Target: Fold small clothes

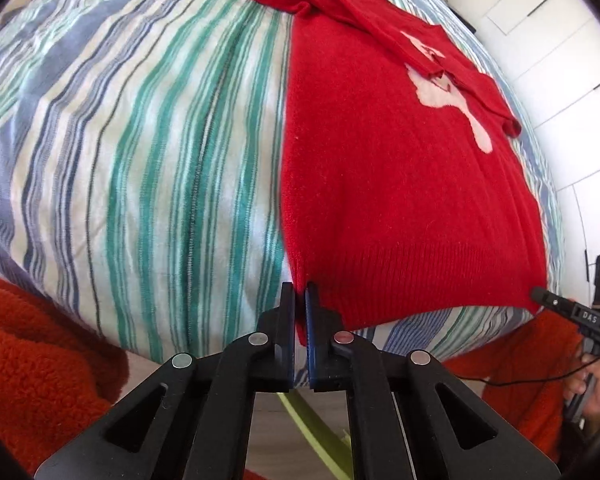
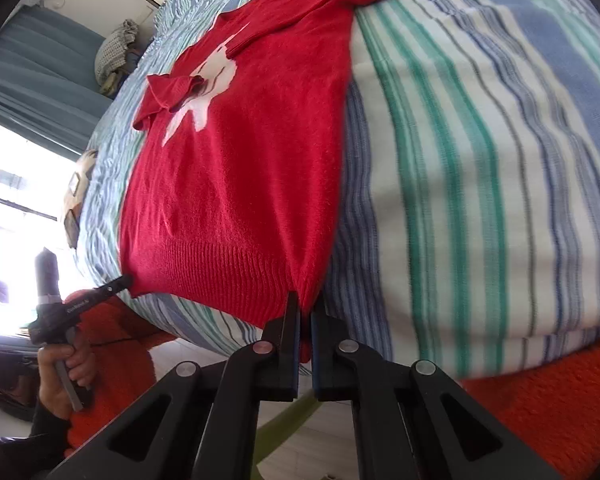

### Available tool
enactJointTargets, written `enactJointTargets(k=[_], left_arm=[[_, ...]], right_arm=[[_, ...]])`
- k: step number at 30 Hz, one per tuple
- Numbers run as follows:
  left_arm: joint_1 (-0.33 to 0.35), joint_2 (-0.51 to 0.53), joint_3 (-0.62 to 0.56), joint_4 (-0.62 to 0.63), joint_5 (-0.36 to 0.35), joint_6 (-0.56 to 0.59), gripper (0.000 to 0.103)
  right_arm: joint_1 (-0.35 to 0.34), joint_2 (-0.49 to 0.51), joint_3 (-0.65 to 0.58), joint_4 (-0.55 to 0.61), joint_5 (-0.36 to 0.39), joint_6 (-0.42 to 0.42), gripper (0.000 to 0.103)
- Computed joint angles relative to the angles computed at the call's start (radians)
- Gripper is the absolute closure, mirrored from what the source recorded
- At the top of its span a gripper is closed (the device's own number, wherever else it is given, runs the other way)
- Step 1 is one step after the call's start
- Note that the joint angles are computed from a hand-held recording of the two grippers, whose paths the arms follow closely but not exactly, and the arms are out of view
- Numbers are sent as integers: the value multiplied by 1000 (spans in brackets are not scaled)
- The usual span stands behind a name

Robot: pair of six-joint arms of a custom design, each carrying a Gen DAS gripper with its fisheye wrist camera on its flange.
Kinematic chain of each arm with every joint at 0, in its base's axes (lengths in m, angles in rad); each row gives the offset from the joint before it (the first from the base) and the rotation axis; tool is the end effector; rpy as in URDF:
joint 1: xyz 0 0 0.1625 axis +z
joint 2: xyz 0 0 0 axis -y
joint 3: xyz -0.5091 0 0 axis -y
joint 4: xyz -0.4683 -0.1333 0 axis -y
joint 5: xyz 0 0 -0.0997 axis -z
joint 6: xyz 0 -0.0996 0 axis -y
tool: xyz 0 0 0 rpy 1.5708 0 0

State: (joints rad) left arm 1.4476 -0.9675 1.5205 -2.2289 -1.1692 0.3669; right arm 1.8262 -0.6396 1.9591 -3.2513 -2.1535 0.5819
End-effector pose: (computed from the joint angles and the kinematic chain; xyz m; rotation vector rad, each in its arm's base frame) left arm 0.0731 -0.8112 0.2550 0.6339 2.6552 -0.0750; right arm 0.2395 -0.6067 -0.0298 -0.5739 -2.5919 0.7651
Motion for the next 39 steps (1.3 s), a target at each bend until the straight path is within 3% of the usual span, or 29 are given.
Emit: enactJointTargets(k=[3,8,19,31,34,35,37,38,39], left_arm=[[-16,8,18,-45,59,22,101],[-20,60,-16,-51,155,69,101],[-26,102,-27,-101,180,91,100],[-67,88,80,-220,235,122,96],[-83,83,108,-247,264,135,88],[-88,79,118,-254,276,136,81],[-96,74,133,-264,306,132,55],[-98,68,139,-263,322,125,33],[-100,64,142,-254,328,113,27]], right_arm=[[22,-22,5,83,-111,61,100],[-22,9,-36,194,-135,97,100],[-36,18,-33,153,-136,91,102],[-16,37,-69,202,-179,88,100],[-9,38,-80,230,-184,89,95],[-6,38,-85,244,-187,93,95],[-4,33,-87,259,-174,98,80],[-1,29,-87,269,-170,102,73],[2,25,-88,288,-170,112,60]])
